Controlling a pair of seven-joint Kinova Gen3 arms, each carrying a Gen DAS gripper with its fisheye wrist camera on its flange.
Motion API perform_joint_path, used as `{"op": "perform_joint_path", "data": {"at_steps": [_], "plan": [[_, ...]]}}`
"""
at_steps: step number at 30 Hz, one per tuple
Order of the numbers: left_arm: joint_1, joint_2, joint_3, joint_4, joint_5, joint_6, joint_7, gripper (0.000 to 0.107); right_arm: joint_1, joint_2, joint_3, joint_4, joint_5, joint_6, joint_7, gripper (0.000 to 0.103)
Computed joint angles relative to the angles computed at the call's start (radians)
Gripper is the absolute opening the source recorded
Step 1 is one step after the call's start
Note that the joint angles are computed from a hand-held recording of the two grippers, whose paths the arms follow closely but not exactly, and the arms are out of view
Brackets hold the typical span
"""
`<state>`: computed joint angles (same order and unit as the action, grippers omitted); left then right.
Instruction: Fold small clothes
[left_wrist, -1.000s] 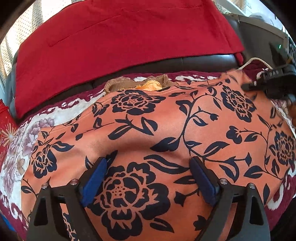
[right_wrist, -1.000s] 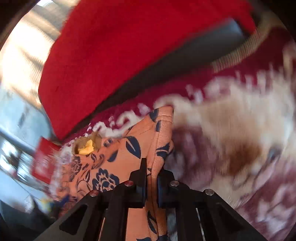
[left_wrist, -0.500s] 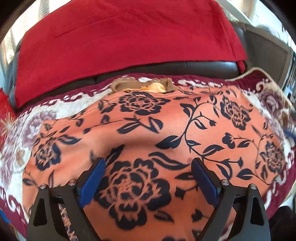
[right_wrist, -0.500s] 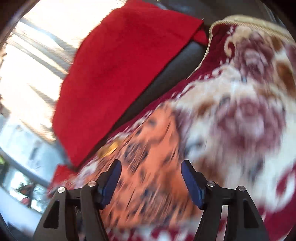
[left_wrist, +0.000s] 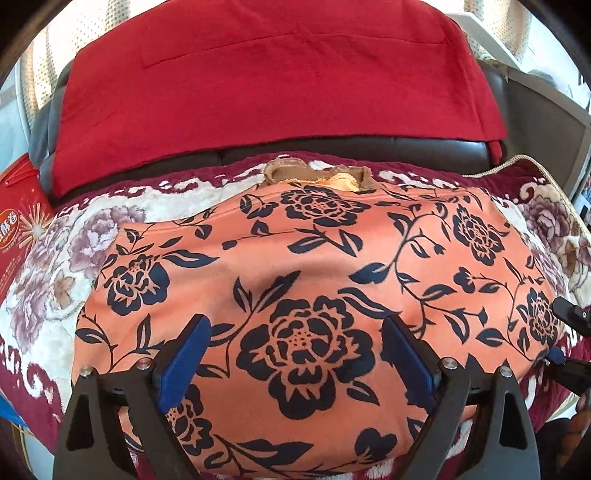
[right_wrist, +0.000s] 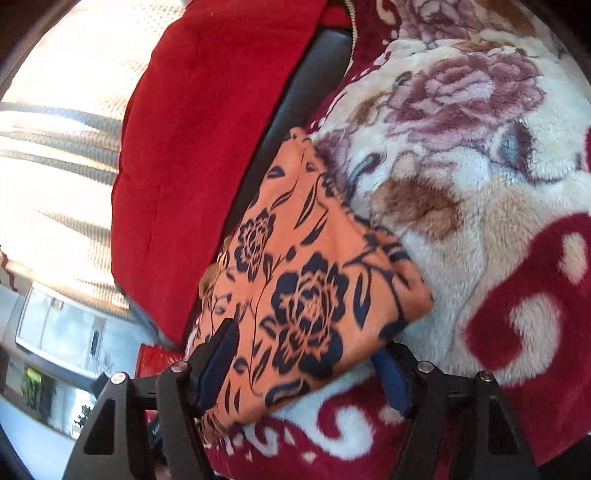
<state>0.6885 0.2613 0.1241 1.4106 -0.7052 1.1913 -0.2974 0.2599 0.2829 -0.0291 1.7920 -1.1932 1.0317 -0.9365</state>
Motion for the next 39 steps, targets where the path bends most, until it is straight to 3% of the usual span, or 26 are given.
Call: {"op": "perform_joint_path", "data": {"at_steps": [2, 3, 5, 7, 10, 12, 14, 16, 17, 18, 21, 23, 25, 29, 31, 35, 37, 39], "plan": [[0.0, -0.002, -0.008, 0.012, -0.009, -0.019, 0.02, 0.094, 0.001, -0.005, 0.001, 0.012, -0.013, -0.02, 0.007, 0.07], [0.002, 0.001, -0.017, 0.015, -0.007, -0.029, 0.024, 0.094, 0.001, -0.011, -0.004, 0.015, -0.011, -0.037, 0.009, 0.062], [0.0, 0.029, -0.038, 0.006, 0.026, -0.035, -0.012, 0.094, 0.037, -0.017, -0.061, 0.008, 0.022, -0.075, -0.019, 0.051], [-0.025, 0.045, -0.022, 0.013, 0.037, -0.05, -0.024, 0.096, 0.062, -0.013, -0.1, -0.003, 0.043, -0.095, -0.051, 0.048], [-0.065, 0.009, 0.059, 0.028, -0.033, -0.041, 0.036, 0.094, -0.001, -0.034, -0.03, -0.001, 0.028, -0.112, -0.053, 0.048], [-0.068, -0.007, 0.089, 0.046, -0.088, -0.032, 0.071, 0.094, -0.042, -0.053, 0.001, 0.01, 0.02, -0.141, -0.061, 0.064], [-0.143, 0.021, 0.17, 0.051, -0.078, -0.041, 0.051, 0.094, -0.059, -0.042, 0.0, -0.01, 0.041, -0.155, -0.088, 0.063], [-0.218, 0.033, 0.247, 0.085, -0.081, -0.075, 0.051, 0.098, -0.101, -0.026, 0.009, -0.044, 0.106, -0.188, -0.124, 0.045], [-0.25, 0.027, 0.282, 0.095, -0.087, -0.084, 0.046, 0.098, -0.128, -0.01, 0.028, -0.069, 0.144, -0.184, -0.162, 0.017], [-0.297, 0.016, 0.32, 0.107, -0.077, -0.108, 0.037, 0.097, -0.166, 0.0, 0.062, -0.094, 0.17, -0.173, -0.194, 0.017], [-0.421, -0.097, 0.389, 0.207, -0.035, -0.23, 0.102, 0.095, -0.305, -0.068, 0.133, -0.153, 0.292, -0.222, -0.239, 0.014], [-0.43, -0.19, 0.371, 0.286, -0.071, -0.269, 0.183, 0.095, -0.396, -0.129, 0.152, -0.182, 0.373, -0.263, -0.264, 0.013], [-0.429, -0.283, 0.344, 0.361, -0.089, -0.272, 0.265, 0.095, -0.489, -0.195, 0.131, -0.205, 0.455, -0.332, -0.259, 0.013], [-0.579, -0.461, 0.42, 0.54, -0.115, -0.255, 0.427, 0.095, -0.674, -0.257, 0.037, -0.205, 0.617, -0.438, -0.229, 0.013], [-0.584, -0.518, 0.39, 0.627, -0.123, -0.251, 0.509, 0.095, -0.767, -0.218, 0.032, -0.218, 0.699, -0.417, -0.241, 0.013], [-0.512, -0.587, 0.208, 0.73, -0.052, -0.305, 0.625, 0.092, -0.934, -0.046, 0.084, -0.25, 0.861, -0.315, -0.352, 0.014], [-0.463, -0.594, 0.168, 0.746, -0.084, -0.283, 0.639, 0.092, -0.934, -0.035, 0.075, -0.283, 0.895, -0.296, -0.419, 0.013], [-0.377, -0.603, 0.105, 0.764, -0.122, -0.274, 0.669, 0.092, -0.876, -0.063, 0.01, -0.314, 0.9, -0.299, -0.449, 0.013]]}}
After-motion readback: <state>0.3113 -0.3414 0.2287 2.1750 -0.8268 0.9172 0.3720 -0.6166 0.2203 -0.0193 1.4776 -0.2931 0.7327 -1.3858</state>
